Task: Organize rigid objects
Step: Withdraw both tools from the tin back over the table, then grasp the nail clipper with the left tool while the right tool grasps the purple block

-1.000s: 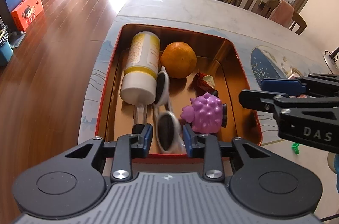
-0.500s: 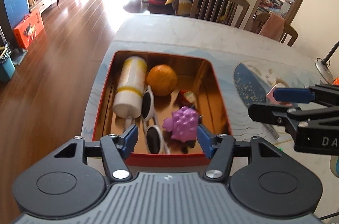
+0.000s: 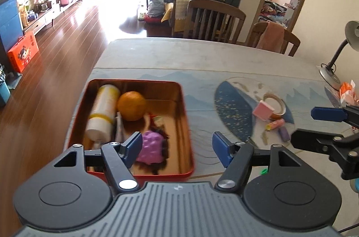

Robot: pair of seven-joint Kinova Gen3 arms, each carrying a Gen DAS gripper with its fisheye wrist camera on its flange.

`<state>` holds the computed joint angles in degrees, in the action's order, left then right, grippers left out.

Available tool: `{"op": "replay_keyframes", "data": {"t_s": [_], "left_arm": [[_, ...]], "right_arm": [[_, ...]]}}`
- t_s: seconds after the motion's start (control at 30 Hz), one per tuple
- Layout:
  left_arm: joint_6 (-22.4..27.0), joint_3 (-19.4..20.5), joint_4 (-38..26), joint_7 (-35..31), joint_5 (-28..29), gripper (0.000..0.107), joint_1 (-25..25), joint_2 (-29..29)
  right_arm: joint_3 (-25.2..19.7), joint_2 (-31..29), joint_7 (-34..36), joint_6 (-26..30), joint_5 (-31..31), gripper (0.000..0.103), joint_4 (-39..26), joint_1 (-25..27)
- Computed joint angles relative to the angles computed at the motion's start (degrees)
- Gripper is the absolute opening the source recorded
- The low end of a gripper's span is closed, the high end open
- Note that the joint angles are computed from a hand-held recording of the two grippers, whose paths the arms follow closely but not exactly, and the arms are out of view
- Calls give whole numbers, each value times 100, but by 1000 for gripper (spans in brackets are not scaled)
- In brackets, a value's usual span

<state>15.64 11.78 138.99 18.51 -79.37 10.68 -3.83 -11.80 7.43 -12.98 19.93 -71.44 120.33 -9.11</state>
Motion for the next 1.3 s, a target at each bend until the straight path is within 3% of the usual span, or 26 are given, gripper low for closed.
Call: {"op": "replay_keyframes", "data": {"t_s": [0.23, 0.5, 0.63, 0.8, 1.07, 1.3], "left_arm": [[491, 169, -248, 911, -463, 82, 577, 384], [908, 86, -661, 1629, -729, 83, 1320, 1024], [1142, 10, -1011, 1544, -465, 83, 1666, 1450], [1326, -196, -1485, 1338, -95, 83, 2096, 1985], [1617, -541, -2297, 720, 914, 83, 2541, 2795], [1849, -865, -2840, 246, 1680, 83, 2823, 3278]], "right_arm": [[463, -11, 620, 620, -285, 103, 107, 541], [716, 246, 765, 878, 132, 103, -17, 1007], [690, 484, 681, 979, 471, 103, -181, 1232], [479, 784, 761, 723, 747, 102, -317, 1429], [-190, 1288, 1551, 207, 706, 97, -406, 1902], [-606, 1703, 1335, 58, 1171, 90, -691, 2119]]}}
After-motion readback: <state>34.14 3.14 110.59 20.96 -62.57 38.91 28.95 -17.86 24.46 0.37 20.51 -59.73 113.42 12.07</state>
